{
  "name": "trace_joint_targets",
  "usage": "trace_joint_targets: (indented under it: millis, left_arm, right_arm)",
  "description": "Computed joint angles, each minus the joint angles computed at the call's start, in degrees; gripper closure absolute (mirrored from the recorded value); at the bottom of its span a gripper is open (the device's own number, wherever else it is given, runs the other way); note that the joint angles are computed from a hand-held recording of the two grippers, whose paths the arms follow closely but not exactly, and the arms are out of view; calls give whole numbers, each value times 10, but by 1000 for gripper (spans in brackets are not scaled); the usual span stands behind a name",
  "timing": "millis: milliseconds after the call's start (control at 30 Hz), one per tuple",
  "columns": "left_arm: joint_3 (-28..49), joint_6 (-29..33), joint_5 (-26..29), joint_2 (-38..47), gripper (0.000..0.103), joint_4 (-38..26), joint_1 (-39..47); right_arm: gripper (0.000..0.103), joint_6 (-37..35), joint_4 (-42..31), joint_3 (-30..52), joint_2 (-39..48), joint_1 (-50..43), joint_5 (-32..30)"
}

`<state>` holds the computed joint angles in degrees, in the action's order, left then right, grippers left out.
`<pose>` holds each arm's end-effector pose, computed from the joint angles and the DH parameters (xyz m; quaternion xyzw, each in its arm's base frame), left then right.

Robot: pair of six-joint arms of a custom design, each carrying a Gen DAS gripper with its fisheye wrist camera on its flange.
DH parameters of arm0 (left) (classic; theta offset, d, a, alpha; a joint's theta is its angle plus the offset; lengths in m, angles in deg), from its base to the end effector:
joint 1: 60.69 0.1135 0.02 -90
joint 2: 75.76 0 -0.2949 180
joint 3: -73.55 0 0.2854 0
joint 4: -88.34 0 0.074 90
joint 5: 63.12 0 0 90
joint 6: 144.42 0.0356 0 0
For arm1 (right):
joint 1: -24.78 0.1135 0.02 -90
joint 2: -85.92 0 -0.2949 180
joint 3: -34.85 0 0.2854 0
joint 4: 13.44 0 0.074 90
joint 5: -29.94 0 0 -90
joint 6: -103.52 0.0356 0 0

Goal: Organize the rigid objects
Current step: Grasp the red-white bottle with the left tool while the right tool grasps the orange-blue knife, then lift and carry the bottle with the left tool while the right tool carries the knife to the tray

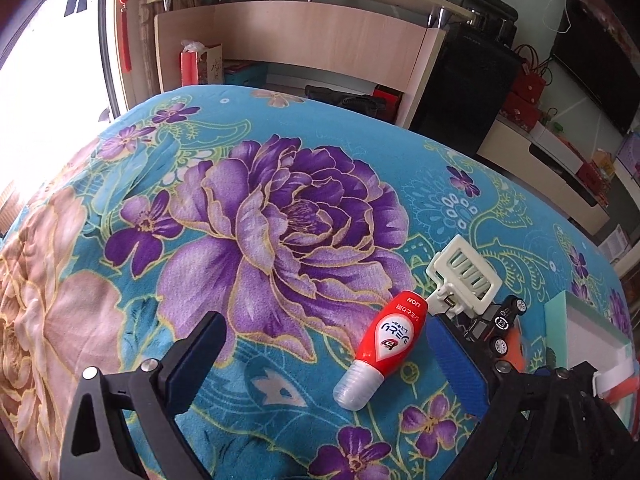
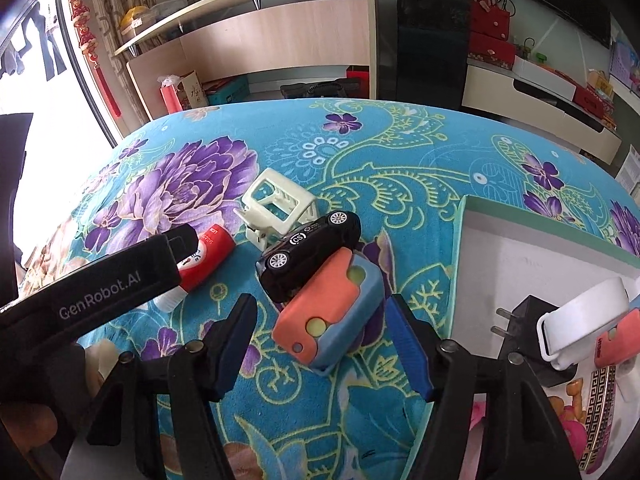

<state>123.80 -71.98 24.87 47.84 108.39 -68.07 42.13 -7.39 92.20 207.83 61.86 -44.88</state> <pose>0.3279 -0.0412 -0.0022 -0.0897 0.9448 -0.0517 0.3109 0.2889 0.2067 0.0137 -0.0347 0.9541 0.0391 0.2949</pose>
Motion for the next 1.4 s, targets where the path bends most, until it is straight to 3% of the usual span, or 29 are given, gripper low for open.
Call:
trace_joint_targets:
  millis: [533,633,700,800,1267,1400]
  left_arm:
    - [36,41,-33,38,24,-17,-42]
    - [39,46,-45,40,34,-17,-47]
    - [38,48,-53,40,48,-15,-50]
    - [38,49,-56,37,56,-20,-50]
    - [31,39,-30,17,72,-65,-22]
    - [28,38,-27,13,72,-70,-18]
  right_arm:
    - [43,6,-49,39,30,3,18]
    - [43,7,-48,40,32,3,20]
    - [44,7,-46,38,31,3,20]
    - [44,6,-42,36,30,2,18]
    - [55,-15,-27,24,23,7,-11]
    - [56,-25,-28,19,18,10,-20]
